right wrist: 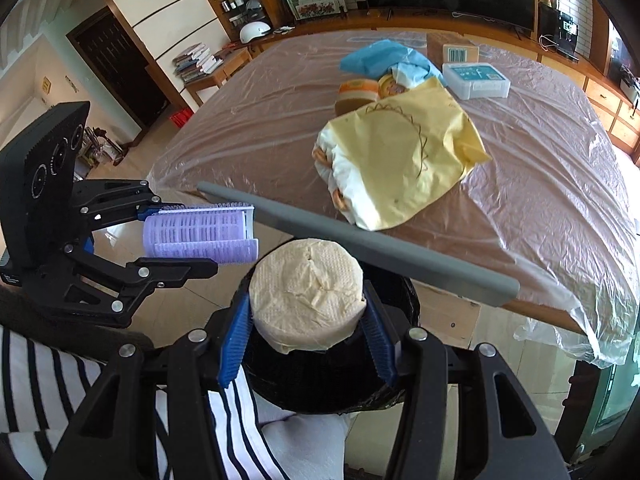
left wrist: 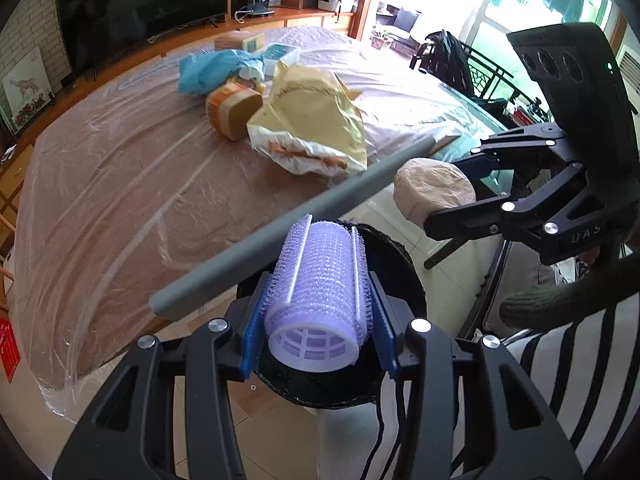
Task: Collect trash
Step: 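Carry the purple roller and cream sponge in both tools over the black bin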
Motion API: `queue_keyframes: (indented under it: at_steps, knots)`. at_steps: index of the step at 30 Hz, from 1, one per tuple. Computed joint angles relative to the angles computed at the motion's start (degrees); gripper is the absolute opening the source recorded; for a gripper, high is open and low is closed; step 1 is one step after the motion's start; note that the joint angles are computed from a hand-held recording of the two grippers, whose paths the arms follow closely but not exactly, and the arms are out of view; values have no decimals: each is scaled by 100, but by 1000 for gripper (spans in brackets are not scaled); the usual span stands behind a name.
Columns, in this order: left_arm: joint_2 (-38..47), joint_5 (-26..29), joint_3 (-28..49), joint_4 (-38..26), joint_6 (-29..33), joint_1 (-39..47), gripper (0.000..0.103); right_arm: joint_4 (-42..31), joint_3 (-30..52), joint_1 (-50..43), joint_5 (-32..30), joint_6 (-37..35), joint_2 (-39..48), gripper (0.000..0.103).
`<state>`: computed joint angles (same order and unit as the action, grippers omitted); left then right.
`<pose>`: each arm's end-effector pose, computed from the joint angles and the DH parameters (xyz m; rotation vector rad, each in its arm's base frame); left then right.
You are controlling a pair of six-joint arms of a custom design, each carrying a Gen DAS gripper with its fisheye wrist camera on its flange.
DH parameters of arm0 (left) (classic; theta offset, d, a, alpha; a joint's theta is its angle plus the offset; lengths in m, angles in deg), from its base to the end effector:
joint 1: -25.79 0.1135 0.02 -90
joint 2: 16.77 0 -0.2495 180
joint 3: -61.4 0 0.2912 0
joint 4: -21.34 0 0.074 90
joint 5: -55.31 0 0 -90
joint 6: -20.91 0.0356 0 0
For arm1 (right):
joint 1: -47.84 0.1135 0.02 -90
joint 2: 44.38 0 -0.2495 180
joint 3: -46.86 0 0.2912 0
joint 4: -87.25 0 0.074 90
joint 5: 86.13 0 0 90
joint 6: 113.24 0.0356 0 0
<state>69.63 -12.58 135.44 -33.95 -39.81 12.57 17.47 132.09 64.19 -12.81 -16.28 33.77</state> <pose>0.3177 -0.0884 0.2012 1.0640 2.4516 -0.4429 0.2920 0.0963 0.2975 -0.3153 2.6705 0.5177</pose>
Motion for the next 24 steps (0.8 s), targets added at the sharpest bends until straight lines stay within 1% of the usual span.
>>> queue_keyframes:
  at_steps: [2, 5, 9, 20, 24]
  knots:
    - [75, -14, -6, -88, 121, -33, 47, 14, -76, 49, 103, -60, 12, 51]
    - [150, -135, -110, -41, 189, -119, 47, 41, -249, 141, 253, -114, -1, 51]
    - [248, -246, -213, 30, 250, -173, 47, 128, -472, 157, 286, -100, 52, 51]
    - [722, -678, -361, 413, 140, -374, 47, 434, -819, 172, 338, -165, 331, 51]
    - [898, -854, -387, 592, 50, -530, 47, 529, -892, 338, 490, -157, 442, 51]
